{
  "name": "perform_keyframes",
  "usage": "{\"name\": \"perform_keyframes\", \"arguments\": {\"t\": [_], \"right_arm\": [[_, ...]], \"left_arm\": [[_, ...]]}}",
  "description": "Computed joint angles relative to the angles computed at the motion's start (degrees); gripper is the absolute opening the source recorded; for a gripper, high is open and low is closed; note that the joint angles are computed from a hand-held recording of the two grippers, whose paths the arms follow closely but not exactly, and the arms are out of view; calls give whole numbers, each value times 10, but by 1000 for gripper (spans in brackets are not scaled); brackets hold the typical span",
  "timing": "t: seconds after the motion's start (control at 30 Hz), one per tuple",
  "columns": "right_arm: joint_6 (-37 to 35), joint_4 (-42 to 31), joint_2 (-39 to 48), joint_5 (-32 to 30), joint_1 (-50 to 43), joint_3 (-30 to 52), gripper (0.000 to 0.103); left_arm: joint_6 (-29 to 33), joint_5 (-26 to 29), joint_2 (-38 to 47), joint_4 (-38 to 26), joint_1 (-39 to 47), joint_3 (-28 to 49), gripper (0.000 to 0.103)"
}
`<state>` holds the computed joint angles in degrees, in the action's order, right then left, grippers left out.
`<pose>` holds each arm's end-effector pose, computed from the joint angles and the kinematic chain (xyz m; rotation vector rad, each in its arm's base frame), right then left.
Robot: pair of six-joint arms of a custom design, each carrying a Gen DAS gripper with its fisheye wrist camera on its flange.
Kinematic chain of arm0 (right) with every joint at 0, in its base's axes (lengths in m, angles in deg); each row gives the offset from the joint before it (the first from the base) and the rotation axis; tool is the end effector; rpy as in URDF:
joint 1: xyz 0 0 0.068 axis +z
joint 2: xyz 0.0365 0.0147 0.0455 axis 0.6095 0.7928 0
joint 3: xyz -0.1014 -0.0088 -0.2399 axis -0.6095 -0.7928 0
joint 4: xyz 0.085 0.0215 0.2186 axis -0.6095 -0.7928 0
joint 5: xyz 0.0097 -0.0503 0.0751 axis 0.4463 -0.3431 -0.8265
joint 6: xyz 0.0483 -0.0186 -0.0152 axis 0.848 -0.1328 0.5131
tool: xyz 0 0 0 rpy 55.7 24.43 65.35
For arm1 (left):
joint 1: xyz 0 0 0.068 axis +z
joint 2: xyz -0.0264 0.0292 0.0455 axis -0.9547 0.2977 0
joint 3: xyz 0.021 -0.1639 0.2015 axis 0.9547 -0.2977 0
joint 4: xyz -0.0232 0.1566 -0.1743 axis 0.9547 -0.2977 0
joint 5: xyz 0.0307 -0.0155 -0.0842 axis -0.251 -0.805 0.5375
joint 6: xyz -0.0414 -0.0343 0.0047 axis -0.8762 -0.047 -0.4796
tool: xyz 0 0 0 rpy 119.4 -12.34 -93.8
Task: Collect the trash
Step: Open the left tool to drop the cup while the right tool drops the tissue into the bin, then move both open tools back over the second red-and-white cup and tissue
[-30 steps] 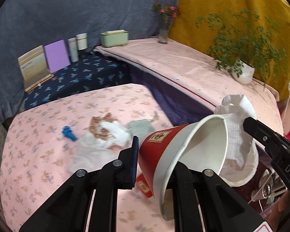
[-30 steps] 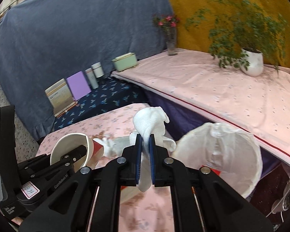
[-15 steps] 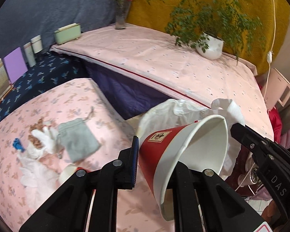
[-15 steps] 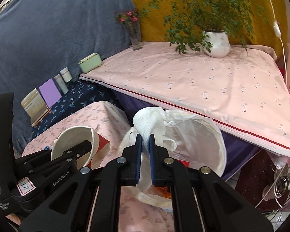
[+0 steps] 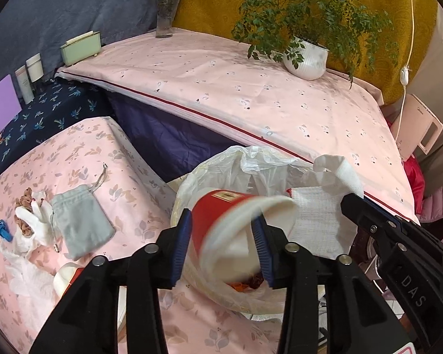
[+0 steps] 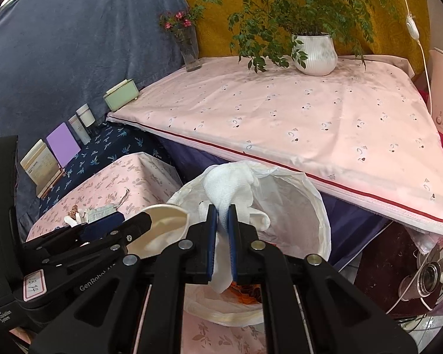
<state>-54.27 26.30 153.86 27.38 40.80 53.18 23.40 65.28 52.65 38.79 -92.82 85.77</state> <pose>0.2698 0.0134 0.1975 0.4103 2.2388 0.1771 0.3480 -0.1343 0.2027 0.5017 2.4197 -0.3681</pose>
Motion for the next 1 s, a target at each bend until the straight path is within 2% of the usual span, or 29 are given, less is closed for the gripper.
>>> {"name": "perform_keyframes", "arguments": {"t": [0.13, 0.3, 0.4, 0.43, 0.47, 0.63, 0.73, 1.0], "right_arm": [[-1, 4, 10, -1, 1, 4, 9], [1, 6, 17, 0, 4, 9, 10], [2, 6, 19, 3, 9, 12, 20], [3, 8, 18, 4, 11, 12, 29], [4, 11, 17, 8, 15, 10, 33], [10, 6, 15, 18, 32, 13, 34], [17, 5, 7, 33, 49, 10, 46], [31, -14, -8, 65, 109, 20, 54]], "left_arm": [[-8, 4, 5, 1, 11, 5, 48], [-10, 9, 3, 0, 19, 6, 51], [-10, 8, 0, 1, 24, 4, 56], [-12, 8, -2, 2, 26, 2, 58], [-12, 9, -5, 4, 29, 0, 58], [-10, 8, -17, 5, 42, -11, 60], [-11, 9, -27, 5, 55, -21, 60], [-8, -4, -68, 11, 103, -62, 63]]}}
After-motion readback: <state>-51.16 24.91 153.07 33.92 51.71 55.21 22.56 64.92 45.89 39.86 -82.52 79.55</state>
